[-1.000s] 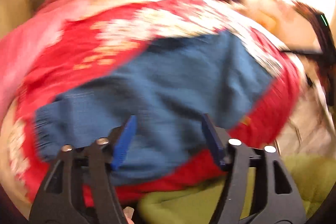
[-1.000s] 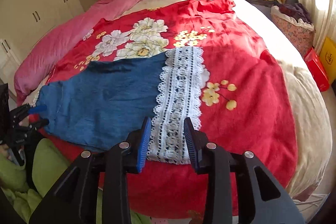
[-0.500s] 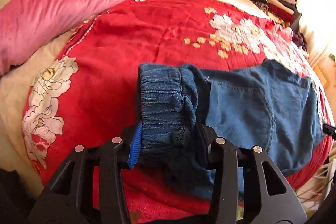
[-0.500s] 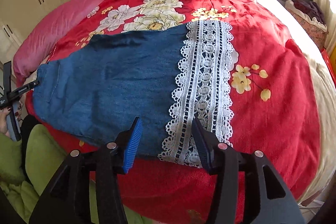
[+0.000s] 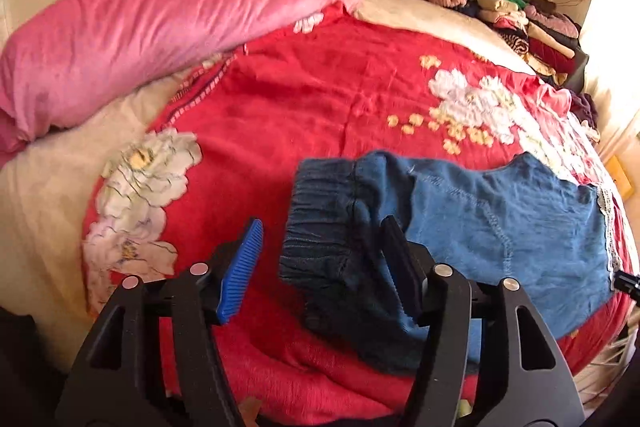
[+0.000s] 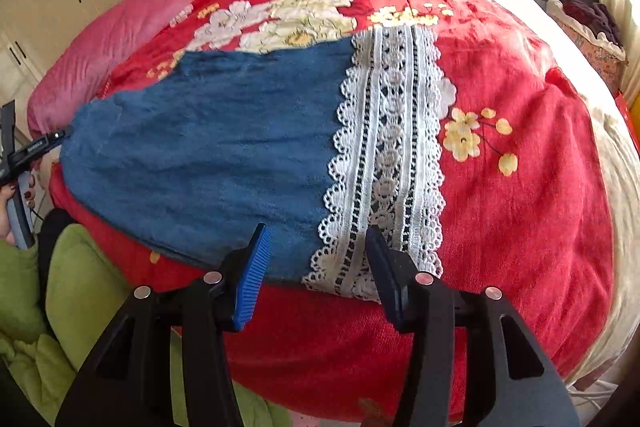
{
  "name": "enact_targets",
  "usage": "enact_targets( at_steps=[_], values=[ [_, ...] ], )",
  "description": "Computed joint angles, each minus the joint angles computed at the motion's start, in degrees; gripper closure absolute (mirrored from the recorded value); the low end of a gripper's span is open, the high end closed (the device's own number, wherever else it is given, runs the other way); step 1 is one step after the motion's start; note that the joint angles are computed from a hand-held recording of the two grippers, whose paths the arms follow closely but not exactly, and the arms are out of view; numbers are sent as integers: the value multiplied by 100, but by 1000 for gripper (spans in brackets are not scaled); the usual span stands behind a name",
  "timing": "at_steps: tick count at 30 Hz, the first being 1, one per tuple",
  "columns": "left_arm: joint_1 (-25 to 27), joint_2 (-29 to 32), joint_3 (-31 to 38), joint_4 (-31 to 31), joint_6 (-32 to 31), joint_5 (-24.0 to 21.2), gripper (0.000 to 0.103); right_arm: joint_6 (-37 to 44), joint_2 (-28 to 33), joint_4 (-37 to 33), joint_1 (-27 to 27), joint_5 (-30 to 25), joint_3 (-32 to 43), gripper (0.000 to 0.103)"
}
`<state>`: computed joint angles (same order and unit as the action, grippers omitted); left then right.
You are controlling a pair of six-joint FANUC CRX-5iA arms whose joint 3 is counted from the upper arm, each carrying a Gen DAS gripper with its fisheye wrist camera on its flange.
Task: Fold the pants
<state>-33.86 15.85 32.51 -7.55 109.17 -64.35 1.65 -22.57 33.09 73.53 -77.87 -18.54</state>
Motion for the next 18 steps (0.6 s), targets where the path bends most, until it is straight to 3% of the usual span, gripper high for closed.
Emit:
enact_targets(
  at_steps=[4, 8, 13, 16, 18],
  values=[
    [-186, -58, 184, -4, -194, 233, 37, 196, 56, 142, -110, 203, 41, 55],
    [-386, 278, 682, 180, -661, 227, 33, 491, 231, -490, -349, 169, 169, 55],
    [-588, 1041, 1656, 463, -1166, -228, 31, 651, 275, -521, -284, 18, 225, 55],
    [-665, 1528, 2305, 633, -1432, -463, 31, 364, 29, 121, -258, 99, 91, 55],
    [-702, 2064, 3095, 740, -1515, -814, 31, 305, -42, 433, -419, 20, 87, 55]
  ],
)
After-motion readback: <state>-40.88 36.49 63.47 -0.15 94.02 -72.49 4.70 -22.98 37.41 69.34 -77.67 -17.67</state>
